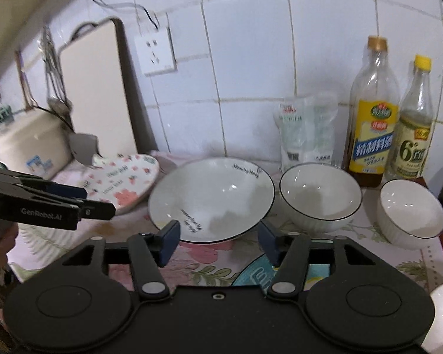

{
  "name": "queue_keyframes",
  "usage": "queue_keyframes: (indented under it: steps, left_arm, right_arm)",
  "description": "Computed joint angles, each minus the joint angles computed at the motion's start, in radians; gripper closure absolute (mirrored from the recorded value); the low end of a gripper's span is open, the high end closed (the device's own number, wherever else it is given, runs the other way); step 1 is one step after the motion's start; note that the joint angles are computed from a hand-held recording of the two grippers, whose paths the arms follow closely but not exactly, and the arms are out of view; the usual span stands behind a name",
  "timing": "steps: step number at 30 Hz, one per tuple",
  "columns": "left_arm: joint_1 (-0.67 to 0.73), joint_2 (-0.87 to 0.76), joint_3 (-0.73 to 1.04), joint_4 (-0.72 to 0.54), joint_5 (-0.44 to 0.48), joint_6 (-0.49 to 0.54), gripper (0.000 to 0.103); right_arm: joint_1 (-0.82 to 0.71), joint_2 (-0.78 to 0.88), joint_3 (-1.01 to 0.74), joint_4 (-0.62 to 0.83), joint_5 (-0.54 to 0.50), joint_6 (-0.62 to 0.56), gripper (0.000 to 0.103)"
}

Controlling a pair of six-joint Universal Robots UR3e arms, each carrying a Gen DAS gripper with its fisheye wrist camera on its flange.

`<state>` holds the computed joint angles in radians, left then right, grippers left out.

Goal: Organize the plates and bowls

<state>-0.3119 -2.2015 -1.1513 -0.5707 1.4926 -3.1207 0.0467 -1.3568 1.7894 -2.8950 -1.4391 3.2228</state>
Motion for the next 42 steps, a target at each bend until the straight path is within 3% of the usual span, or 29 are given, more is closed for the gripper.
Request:
queue_keyframes:
  steps: [10,16,18,20,27,32,35,42]
  left_arm:
    - [-0.010,0.244,-0.225,-0.011,-0.079,0.066,0.029]
    - [-0.037,0.327,-0.306,-0.012,-0.128,0.118,0.026]
    - [-0.050,0.341,-0.325,-0.008,-0.141,0.127,0.019]
    - [-0.063,0.352,-0.354,0.022,-0.165,0.138,0.018]
    - [-0.134,0.298,-0.336,0.044,-0.182,0.161,0.018]
    - [-0.131,0.244,-0.334,0.090,-0.278,0.171,0.018]
    - [-0.146,0.185,-0.303,0.113,-0.285,0.153,0.018]
    - [-0.173,0.030,-0.176,0.126,-0.254,0.102,0.019]
  right_arm:
    - [-0.045,-0.324,0.175,0.098,0.068,-0.048,0.025]
    - [-0.098,-0.511,0.252,0.237,0.114,-0.091,0.024]
    - [-0.109,-0.568,0.282,0.276,0.112,-0.095,0.024]
    - [-0.115,-0.619,0.315,0.300,0.102,-0.102,0.024]
    - [-0.181,-0.797,0.459,0.373,0.120,-0.127,0.024]
    - [-0.285,-0.906,0.570,0.429,0.196,-0.207,0.024]
    - [-0.313,-0.912,0.634,0.392,0.183,-0.240,0.024]
    - [-0.457,-0.889,0.771,0.302,0.273,-0.273,0.024]
